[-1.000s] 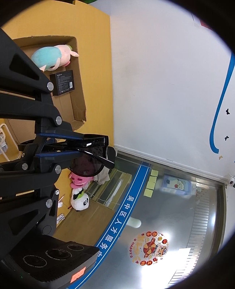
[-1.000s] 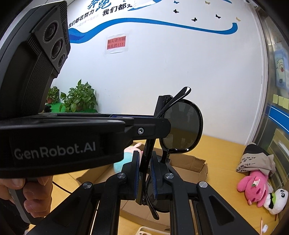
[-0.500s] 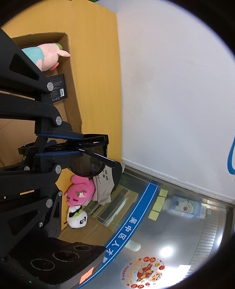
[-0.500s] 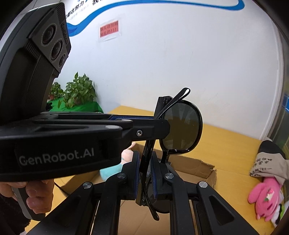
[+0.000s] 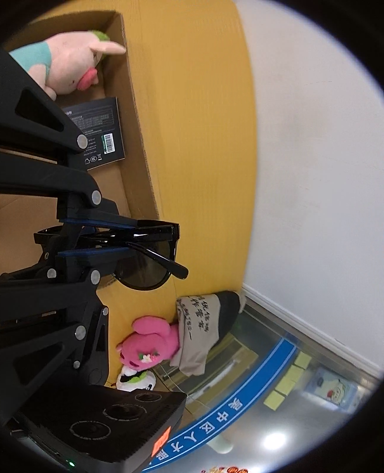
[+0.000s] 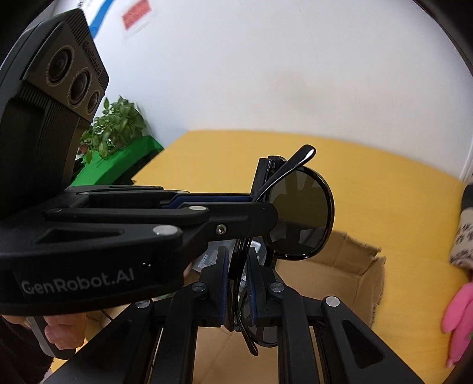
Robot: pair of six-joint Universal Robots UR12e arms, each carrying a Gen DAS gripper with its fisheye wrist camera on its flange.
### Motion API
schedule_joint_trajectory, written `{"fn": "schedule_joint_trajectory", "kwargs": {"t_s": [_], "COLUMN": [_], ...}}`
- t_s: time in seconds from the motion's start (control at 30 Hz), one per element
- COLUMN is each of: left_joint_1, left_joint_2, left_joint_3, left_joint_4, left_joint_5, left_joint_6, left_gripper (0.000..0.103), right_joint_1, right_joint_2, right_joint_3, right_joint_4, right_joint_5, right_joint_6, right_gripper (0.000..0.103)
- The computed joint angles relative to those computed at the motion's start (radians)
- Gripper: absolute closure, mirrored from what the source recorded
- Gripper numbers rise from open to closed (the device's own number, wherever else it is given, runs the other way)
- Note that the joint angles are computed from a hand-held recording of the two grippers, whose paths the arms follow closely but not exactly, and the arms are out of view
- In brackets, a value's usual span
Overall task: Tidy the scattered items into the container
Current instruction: 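Lift the sunglasses with both grippers and carry them over the cardboard box, then open both grippers to drop the sunglasses into the box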
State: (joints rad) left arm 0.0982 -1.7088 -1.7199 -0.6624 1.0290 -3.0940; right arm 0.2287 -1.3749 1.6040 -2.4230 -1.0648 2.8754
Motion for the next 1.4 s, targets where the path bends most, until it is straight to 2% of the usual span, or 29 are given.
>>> {"fn": "schedule_joint_trajectory", "kwargs": {"t_s": [0.13, 0.37, 0.47, 0.63, 0.73, 0.77, 0.8, 0.9, 0.93, 0.97, 1.0, 1.07, 1.13, 1.17, 1.27, 1.4], "left_joint_1": [-0.013, -0.025, -0.028, -0.023, -0.014, -0.009, -0.004, 0.001, 0.005, 0.009, 0.015, 0.024, 0.04, 0.049, 0.076, 0.102], "left_joint_2": [-0.063, -0.145, -0.168, -0.181, -0.166, -0.158, -0.146, -0.094, -0.064, -0.032, 0.006, 0.065, 0.142, 0.178, 0.287, 0.419], "left_joint_3": [0.032, 0.066, 0.074, 0.071, 0.058, 0.051, 0.042, 0.008, -0.02, -0.053, -0.093, -0.156, -0.238, -0.271, -0.366, -0.469], "left_joint_4": [-0.054, -0.143, -0.174, -0.199, -0.185, -0.176, -0.162, -0.089, -0.038, 0.022, 0.096, 0.217, 0.348, 0.386, 0.461, 0.452], "left_joint_5": [0.025, 0.055, 0.064, 0.056, 0.039, 0.03, 0.022, 0.042, 0.053, 0.072, 0.091, 0.112, 0.139, 0.154, 0.179, 0.17], "left_joint_6": [-0.009, -0.037, -0.044, -0.051, -0.05, -0.047, -0.042, -0.021, -0.015, -0.013, -0.017, -0.035, -0.047, -0.039, -0.015, 0.024], "left_gripper": [0.093, 0.093, 0.092, 0.088, 0.087, 0.084, 0.083, 0.069, 0.059, 0.049, 0.043, 0.026, 0.024, 0.023, 0.02, 0.02], "right_joint_1": [-0.02, -0.037, -0.034, -0.044, -0.047, -0.046, -0.048, -0.043, -0.036, -0.028, -0.016, 0.011, 0.044, 0.06, 0.076, 0.145], "right_joint_2": [0.058, 0.156, 0.178, 0.191, 0.178, 0.17, 0.158, 0.091, 0.06, 0.042, 0.006, -0.055, -0.114, -0.142, -0.233, -0.289], "right_joint_3": [-0.042, -0.108, -0.122, -0.112, -0.093, -0.084, -0.071, -0.004, 0.024, 0.033, 0.068, 0.128, 0.19, 0.22, 0.307, 0.367], "right_joint_4": [0.106, 0.269, 0.291, 0.31, 0.274, 0.257, 0.235, 0.135, 0.094, 0.068, 0.011, -0.085, -0.172, -0.211, -0.288, -0.355], "right_joint_5": [0.053, 0.074, 0.045, 0.052, 0.021, 0.007, -0.004, -0.057, -0.096, -0.125, -0.168, -0.262, -0.347, -0.385, -0.433, -0.494], "right_joint_6": [0.013, 0.053, 0.077, 0.065, 0.082, 0.092, 0.103, 0.114, 0.106, 0.1, 0.084, 0.051, 0.03, 0.024, 0.039, 0.08], "right_gripper": [0.091, 0.092, 0.093, 0.089, 0.076, 0.06, 0.043, 0.022, 0.017, 0.007, 0.004, 0.001, 0.0, 0.0, 0.0, 0.0]}}
